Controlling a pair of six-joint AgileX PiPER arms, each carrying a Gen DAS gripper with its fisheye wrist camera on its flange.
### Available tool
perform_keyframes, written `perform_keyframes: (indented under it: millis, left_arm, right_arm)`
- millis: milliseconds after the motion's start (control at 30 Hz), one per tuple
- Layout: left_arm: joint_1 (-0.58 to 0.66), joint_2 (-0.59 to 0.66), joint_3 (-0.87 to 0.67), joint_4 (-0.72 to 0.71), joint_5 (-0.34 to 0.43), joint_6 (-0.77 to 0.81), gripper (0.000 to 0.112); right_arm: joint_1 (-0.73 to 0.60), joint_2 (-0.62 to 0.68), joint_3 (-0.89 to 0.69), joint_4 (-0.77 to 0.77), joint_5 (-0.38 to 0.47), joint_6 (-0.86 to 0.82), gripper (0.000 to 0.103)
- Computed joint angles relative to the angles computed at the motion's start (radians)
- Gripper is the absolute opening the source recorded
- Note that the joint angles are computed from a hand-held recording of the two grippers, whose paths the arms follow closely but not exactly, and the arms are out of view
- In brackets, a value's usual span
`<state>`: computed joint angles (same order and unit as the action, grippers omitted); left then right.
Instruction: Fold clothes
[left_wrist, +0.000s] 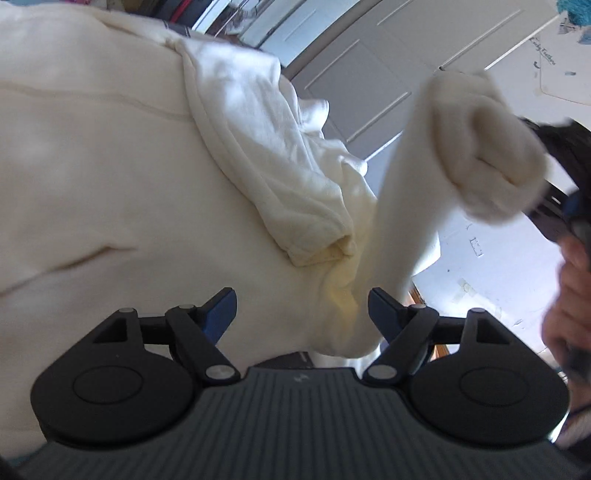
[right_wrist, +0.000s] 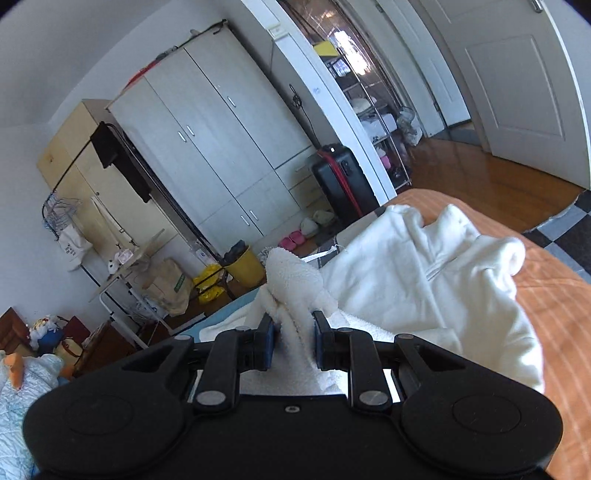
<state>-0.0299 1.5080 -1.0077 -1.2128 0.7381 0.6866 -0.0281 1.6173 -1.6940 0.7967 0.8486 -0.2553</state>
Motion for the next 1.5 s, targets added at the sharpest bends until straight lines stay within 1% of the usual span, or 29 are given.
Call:
perform_keyframes:
  millis: [100, 167, 200, 300, 333, 400, 433, 500, 533, 600, 667, 733, 800, 867, 900, 933, 967, 1033, 1067, 1167, 1233, 1267, 1300, 1333, 1400, 1433, 1467, 1500]
  left_arm:
    - [0.045, -0.001, 0.039, -0.08, 0.019, 0.073, 0.078]
    - [0.054, 0.01, 0.038, -0.079, 0.031, 0.075, 0.078]
    - [0.053, 0.014, 0.037, -0.071, 0.028, 0.076, 0.078]
    - [0.017, 0.023, 0.02, -0.04, -0.026, 0.077, 0.078]
    - [0.0, 0.026, 0.01, -0.029, -0.051, 0.074, 0.078]
    - [-0.033, 0.038, -0.021, 0.007, -0.089, 0.061, 0.078]
    - [-0.046, 0.056, -0.064, 0.059, -0.079, 0.035, 0.078]
    - [-0.073, 0.101, -0.172, 0.236, -0.035, -0.104, 0.078]
    - [-0.089, 0.112, -0.209, 0.309, -0.037, -0.156, 0.078]
    - [-0.114, 0.129, -0.261, 0.394, -0.06, -0.202, 0.078]
    - [-0.121, 0.154, -0.317, 0.44, -0.059, -0.231, 0.078]
    - [-0.134, 0.193, -0.388, 0.507, -0.061, -0.289, 0.078]
    - [-0.159, 0.241, -0.466, 0.599, -0.069, -0.366, 0.078]
    - [-0.183, 0.272, -0.52, 0.684, -0.069, -0.428, 0.078]
    - [-0.194, 0.285, -0.545, 0.723, -0.068, -0.455, 0.078]
    - [-0.206, 0.298, -0.569, 0.762, -0.066, -0.481, 0.078]
    - [-0.213, 0.308, -0.586, 0.782, -0.069, -0.492, 0.078]
    - [-0.219, 0.327, -0.612, 0.816, -0.071, -0.531, 0.078]
    - [-0.222, 0.337, -0.627, 0.838, -0.07, -0.559, 0.078]
    - [-0.215, 0.415, -0.743, 0.878, -0.029, -0.647, 0.078]
    - [-0.202, 0.461, -0.803, 0.841, -0.007, -0.665, 0.079]
    - [-0.196, 0.483, -0.831, 0.821, 0.005, -0.675, 0.08]
    - [-0.198, 0.501, -0.849, 0.827, 0.013, -0.703, 0.082]
    - [-0.207, 0.514, -0.855, 0.858, 0.02, -0.749, 0.082]
    - [-0.226, 0.544, -0.873, 0.915, 0.037, -0.838, 0.082]
    - [-0.235, 0.56, -0.884, 0.942, 0.047, -0.881, 0.075]
    - [-0.245, 0.556, -0.864, 0.972, 0.035, -0.924, 0.066]
    - [-0.253, 0.529, -0.813, 1.01, 0.001, -0.99, 0.035]
  right_arm:
    - [0.04, 0.03, 0.047, -0.062, -0.124, 0.056, 0.025]
    - [0.022, 0.01, 0.148, 0.01, -0.179, 0.013, 0.025]
    - [0.017, 0.0, 0.188, 0.012, -0.196, 0.009, 0.025]
    - [0.005, 0.005, 0.201, -0.078, -0.177, 0.079, 0.025]
    - [-0.006, 0.016, 0.187, -0.071, -0.161, 0.08, 0.025]
    - [-0.038, 0.05, 0.145, 0.015, -0.12, 0.05, 0.026]
    - [-0.043, 0.072, 0.12, 0.048, -0.11, 0.049, 0.026]
    - [-0.026, 0.121, 0.058, 0.03, -0.109, 0.088, 0.026]
    - [-0.012, 0.147, 0.023, -0.007, -0.11, 0.114, 0.026]
    - [0.004, 0.208, -0.05, -0.059, -0.098, 0.143, 0.027]
    - [-0.004, 0.265, -0.103, -0.039, -0.066, 0.144, 0.031]
    - [-0.035, 0.314, -0.132, 0.066, -0.021, 0.121, 0.037]
    - [-0.063, 0.335, -0.127, 0.159, -0.001, 0.093, 0.044]
    - [-0.091, 0.319, -0.093, 0.216, -0.001, 0.067, 0.047]
    - [-0.107, 0.3, -0.066, 0.239, -0.002, 0.042, 0.053]
    - [-0.123, 0.274, -0.031, 0.26, -0.01, 0.011, 0.057]
    - [-0.133, 0.241, 0.017, 0.266, -0.037, -0.008, 0.058]
    - [-0.144, 0.187, 0.089, 0.22, -0.096, 0.015, 0.061]
    - [-0.142, 0.189, 0.074, 0.147, -0.086, 0.057, 0.061]
    - [-0.108, 0.243, -0.07, -0.136, 0.027, 0.185, 0.061]
    - [-0.066, 0.279, -0.156, -0.32, 0.101, 0.223, 0.061]
    - [-0.051, 0.287, -0.163, -0.369, 0.113, 0.222, 0.061]
    - [-0.048, 0.293, -0.159, -0.379, 0.121, 0.208, 0.061]
    - [-0.057, 0.306, -0.159, -0.349, 0.14, 0.199, 0.061]
    - [-0.068, 0.355, -0.211, -0.302, 0.219, 0.193, 0.061]
    - [-0.067, 0.371, -0.23, -0.304, 0.24, 0.19, 0.061]
    - [-0.059, 0.375, -0.237, -0.323, 0.238, 0.179, 0.061]
    - [-0.055, 0.378, -0.244, -0.335, 0.239, 0.163, 0.061]
